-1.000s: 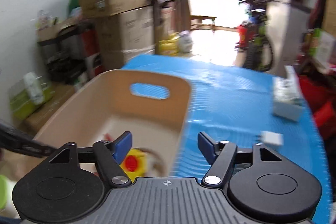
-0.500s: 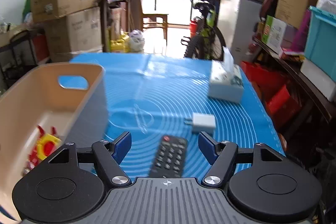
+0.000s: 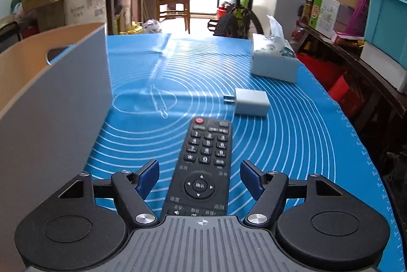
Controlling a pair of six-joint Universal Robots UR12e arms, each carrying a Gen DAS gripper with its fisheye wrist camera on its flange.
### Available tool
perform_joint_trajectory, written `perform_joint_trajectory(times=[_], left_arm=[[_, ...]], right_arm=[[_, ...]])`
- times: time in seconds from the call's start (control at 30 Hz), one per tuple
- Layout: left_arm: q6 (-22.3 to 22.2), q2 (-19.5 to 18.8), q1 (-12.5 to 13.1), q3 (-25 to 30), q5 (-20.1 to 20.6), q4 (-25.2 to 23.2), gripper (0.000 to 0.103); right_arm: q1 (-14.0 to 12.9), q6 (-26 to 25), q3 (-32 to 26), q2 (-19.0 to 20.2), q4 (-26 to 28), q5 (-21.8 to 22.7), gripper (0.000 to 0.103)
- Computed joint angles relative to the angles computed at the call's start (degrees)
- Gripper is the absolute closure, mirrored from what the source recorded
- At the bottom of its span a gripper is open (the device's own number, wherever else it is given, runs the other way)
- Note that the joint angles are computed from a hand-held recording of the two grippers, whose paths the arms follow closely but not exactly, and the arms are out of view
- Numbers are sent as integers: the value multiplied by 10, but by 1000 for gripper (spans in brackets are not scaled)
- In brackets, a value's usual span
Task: Organize rigid objects
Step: 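Grasp the black TV remote with the right tool and lift it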
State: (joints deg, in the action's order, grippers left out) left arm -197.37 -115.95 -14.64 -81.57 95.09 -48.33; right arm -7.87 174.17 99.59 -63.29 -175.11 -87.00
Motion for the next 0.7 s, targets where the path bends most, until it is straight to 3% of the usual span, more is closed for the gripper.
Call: perform_joint_trajectory(times=[0.3,0.43,0.5,0.7], left_arm=[[0,0,1,0,0,-1,100],[1,0,0,0,2,-2,100],[1,0,0,0,2,-2,100],[1,0,0,0,1,-2,100]], right_arm=[[-8,56,6,13,-36,7,28],[-8,50,11,14,-55,15,38],[-6,41,12,13,-56,21,47],[-8,56,14,7,-51,25,49]])
